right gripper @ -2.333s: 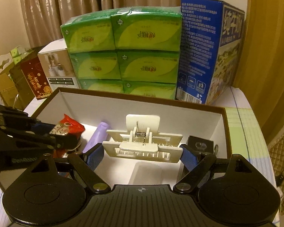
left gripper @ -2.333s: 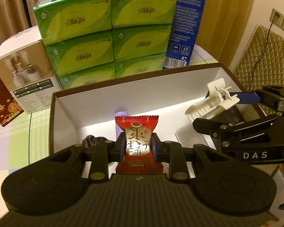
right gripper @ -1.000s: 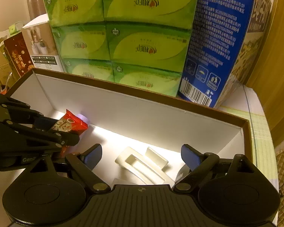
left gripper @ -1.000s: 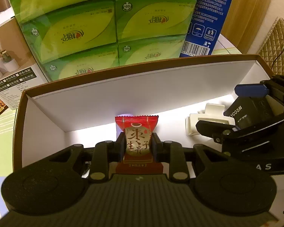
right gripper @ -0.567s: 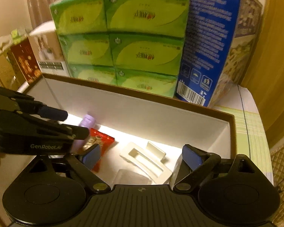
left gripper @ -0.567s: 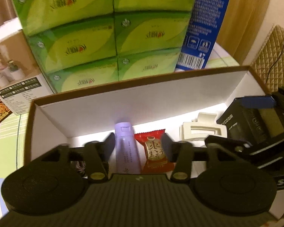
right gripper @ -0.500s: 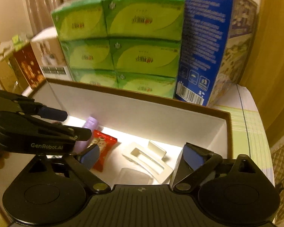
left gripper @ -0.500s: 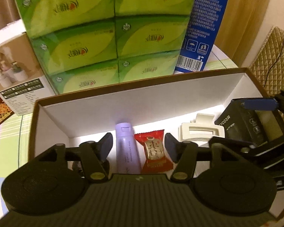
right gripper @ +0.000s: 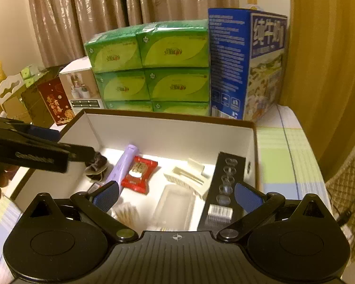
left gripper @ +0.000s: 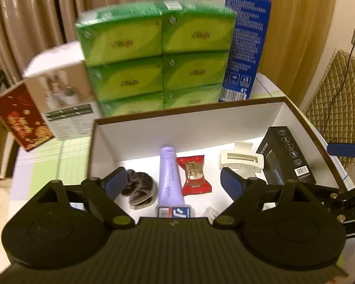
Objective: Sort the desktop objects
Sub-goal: 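Withdraw both tools from the brown box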
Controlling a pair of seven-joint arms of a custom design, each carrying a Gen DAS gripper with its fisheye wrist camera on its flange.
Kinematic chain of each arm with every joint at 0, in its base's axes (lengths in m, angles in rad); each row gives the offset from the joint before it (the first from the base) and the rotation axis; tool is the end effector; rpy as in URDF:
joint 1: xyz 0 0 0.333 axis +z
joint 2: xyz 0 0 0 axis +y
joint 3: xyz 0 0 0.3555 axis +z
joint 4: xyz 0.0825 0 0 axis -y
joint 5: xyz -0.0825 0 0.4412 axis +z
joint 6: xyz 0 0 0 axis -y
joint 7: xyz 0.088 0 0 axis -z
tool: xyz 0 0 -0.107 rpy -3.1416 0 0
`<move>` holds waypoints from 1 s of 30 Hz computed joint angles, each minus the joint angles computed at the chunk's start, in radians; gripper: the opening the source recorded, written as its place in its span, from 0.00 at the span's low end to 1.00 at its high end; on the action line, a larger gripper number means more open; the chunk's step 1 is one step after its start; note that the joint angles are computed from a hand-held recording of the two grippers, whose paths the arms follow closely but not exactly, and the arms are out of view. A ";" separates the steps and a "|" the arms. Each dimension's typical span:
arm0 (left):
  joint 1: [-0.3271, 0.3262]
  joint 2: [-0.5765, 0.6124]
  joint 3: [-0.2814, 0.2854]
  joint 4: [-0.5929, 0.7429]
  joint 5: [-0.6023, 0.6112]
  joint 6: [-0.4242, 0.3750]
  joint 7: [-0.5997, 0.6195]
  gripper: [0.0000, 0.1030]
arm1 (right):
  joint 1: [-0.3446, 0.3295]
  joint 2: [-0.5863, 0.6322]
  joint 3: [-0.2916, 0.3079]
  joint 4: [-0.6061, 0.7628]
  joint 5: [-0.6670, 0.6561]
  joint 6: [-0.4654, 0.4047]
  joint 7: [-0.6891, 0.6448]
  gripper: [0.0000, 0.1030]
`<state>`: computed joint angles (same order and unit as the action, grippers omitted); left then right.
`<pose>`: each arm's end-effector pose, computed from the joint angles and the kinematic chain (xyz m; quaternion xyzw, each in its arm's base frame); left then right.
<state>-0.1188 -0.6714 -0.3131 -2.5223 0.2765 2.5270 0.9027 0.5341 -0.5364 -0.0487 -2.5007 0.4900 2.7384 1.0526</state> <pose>0.3851 -0.2019 0.5757 -0.6773 0.6372 -0.2437 0.2754 0.4207 0.1982 0.5678 -0.8128 0.4163 -0.1325 0.3853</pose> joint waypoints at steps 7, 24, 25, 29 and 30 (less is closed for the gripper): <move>-0.021 -0.132 -0.042 -0.022 0.003 -0.086 -0.064 0.86 | -0.023 -0.130 0.012 -0.064 -0.025 -0.027 0.054 0.98; -0.139 -0.372 -0.164 0.011 -0.009 -0.410 -0.235 0.89 | -0.043 -0.514 -0.002 -0.207 -0.100 -0.210 0.191 0.98; -0.147 -0.381 -0.171 0.014 -0.007 -0.429 -0.245 0.89 | -0.045 -0.538 -0.003 -0.214 -0.103 -0.226 0.196 0.98; -0.188 -0.412 -0.196 0.029 -0.017 -0.501 -0.281 0.89 | -0.054 -0.626 -0.006 -0.238 -0.112 -0.287 0.207 0.98; -0.198 -0.419 -0.203 0.033 -0.019 -0.518 -0.289 0.89 | -0.057 -0.646 -0.005 -0.242 -0.114 -0.301 0.210 0.98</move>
<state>-0.3167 -1.0901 -0.5159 -2.4892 0.2571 2.0089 0.6136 0.4772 -1.1822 -0.0539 -2.7430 0.3756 2.4378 1.2623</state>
